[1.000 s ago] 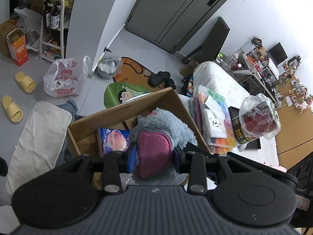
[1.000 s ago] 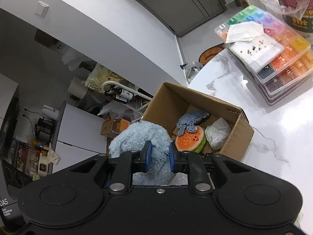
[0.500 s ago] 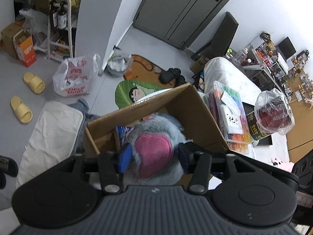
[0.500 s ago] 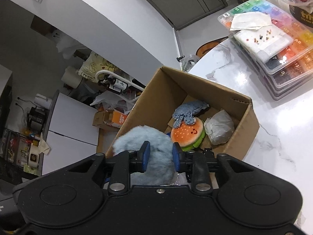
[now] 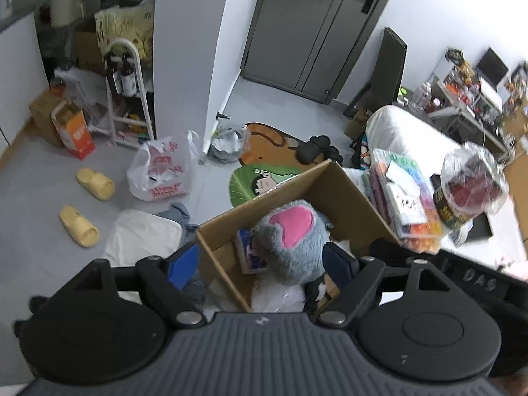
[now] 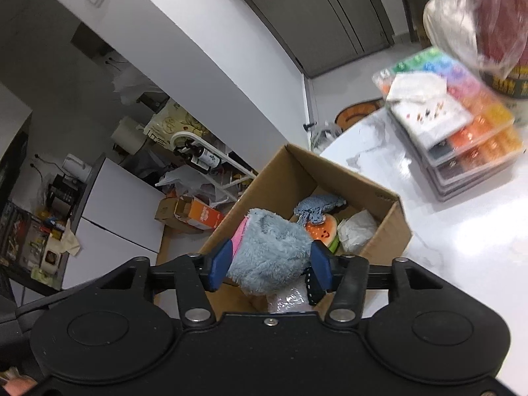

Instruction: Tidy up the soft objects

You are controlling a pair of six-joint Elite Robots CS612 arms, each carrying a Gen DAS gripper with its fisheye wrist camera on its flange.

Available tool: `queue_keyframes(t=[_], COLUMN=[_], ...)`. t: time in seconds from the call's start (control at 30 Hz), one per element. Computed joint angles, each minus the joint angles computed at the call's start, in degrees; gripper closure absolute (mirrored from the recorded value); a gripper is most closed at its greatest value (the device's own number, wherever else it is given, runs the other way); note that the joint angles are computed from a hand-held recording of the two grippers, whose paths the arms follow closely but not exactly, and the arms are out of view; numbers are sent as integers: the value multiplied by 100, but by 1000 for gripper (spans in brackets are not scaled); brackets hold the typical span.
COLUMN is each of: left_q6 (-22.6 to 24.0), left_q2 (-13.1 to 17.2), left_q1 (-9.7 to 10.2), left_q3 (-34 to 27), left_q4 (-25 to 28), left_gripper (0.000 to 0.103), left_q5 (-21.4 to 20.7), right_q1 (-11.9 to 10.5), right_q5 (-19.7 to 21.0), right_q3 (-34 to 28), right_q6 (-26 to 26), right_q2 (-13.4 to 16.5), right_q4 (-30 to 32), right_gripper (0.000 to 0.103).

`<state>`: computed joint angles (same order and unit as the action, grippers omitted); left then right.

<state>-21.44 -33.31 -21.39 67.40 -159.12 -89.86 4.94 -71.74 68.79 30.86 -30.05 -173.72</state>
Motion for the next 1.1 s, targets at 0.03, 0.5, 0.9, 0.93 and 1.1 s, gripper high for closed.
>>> queue_keyframes(t=[0.03,0.5,0.9,0.93,1.1], left_q6=[54,752,1146,1148,1194], left_q2=[-41,-632,-1020,-1047,-1187], left_q1=[-15,-268,-477,-495,-557], left_q3=[58,991,1650,1691,1927], left_q4=[-15,-658,-1179,-1216,-1428], left_gripper=[20,15,12,12,12], left_q5=[54,756,613,603,592], right_q1=[5,53,76,80,87], right_q5=[-54,-814,-1434,-1470,-1573], right_q3=[67,1067,1886,1940,2190], right_q6=[-54,-757,-1093,-1107,-1175], right_q2=[-43,-711,-1231,-1264,-1433], right_q4=[-51,-787,-1237,-1280,-1387], right_gripper=[43,12,0,0,0])
